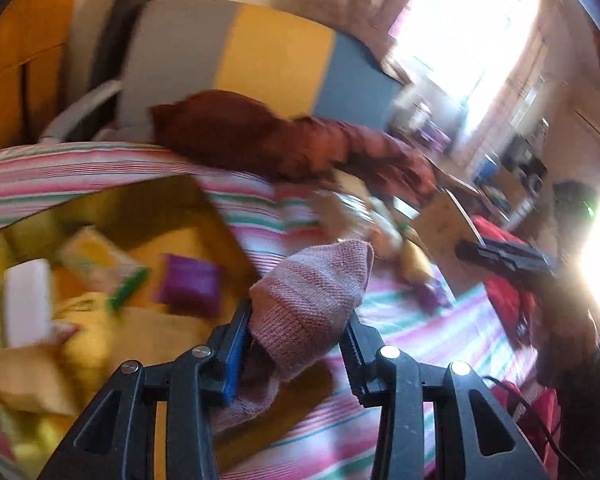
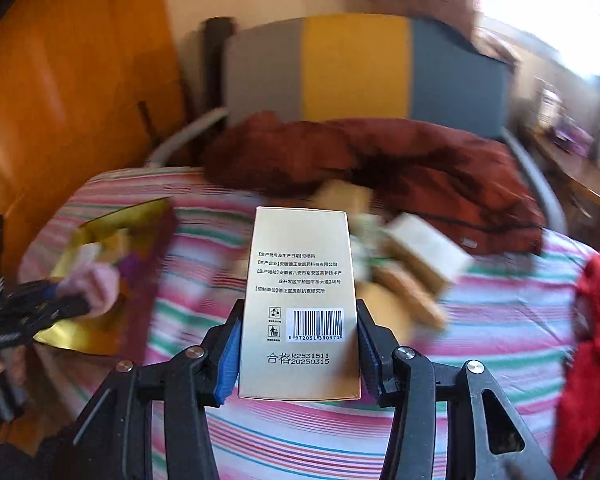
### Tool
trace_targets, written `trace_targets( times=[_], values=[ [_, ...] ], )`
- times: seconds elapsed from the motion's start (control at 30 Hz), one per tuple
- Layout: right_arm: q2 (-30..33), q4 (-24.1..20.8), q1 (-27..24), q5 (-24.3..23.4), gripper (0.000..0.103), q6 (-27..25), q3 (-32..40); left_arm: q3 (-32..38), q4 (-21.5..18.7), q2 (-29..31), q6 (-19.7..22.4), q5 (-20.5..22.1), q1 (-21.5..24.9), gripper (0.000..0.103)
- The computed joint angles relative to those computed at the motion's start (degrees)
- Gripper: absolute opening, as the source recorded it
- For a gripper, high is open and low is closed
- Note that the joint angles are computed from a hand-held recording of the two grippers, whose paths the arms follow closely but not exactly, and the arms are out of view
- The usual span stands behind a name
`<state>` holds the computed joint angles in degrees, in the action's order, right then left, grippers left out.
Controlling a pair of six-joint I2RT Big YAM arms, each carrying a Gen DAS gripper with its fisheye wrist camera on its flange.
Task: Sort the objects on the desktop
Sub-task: 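Carry the white box and pink sock to the gold tray and release both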
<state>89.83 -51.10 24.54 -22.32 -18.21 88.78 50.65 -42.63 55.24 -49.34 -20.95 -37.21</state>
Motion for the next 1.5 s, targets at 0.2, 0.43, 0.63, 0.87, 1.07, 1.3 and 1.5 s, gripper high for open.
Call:
trace_targets(
  times=[0.2, 0.43, 0.63, 0.87, 1.07, 1.3, 1.5],
  values=[
    [2.7, -1.2, 9.2, -0.9, 0.05, 1.9, 3.1, -2.3, -7.2, -6.9, -0.4, -3.8, 6.9, 0.042],
    [10.8, -1.3, 18.4, 0.4, 0.052, 9.9, 12.9, -3.9, -12.4, -9.3, 1.3, -4.4, 17.9, 0.058],
    [15.6, -0.8, 21.7, 1.2, 0.066, 15.3, 18.7, -7.4, -13.3, -12.6, -0.7, -2.5, 21.4, 0.072],
    [12.4, -0.6, 21.5, 1.7, 0.066, 12.9, 11.4, -9.6, -16.4, -16.9, -10.9, -7.9, 12.7, 0.072],
    [7.2, 1.0, 19.8, 2.6, 0.073, 11.1, 2.7, -7.0, -19.4, -14.3, -15.6, -12.8, 3.9, 0.072],
    [0.1, 4.6, 18.8, 4.4, 0.081, 8.0, -5.9, -1.7, -24.1, -7.9, -17.9, -18.4, -4.7, 0.072],
    [-3.6, 6.1, 18.2, 5.8, 0.085, 5.8, -9.9, 0.8, -26.4, -3.9, -18.9, -19.9, -8.7, 0.072]
  ],
)
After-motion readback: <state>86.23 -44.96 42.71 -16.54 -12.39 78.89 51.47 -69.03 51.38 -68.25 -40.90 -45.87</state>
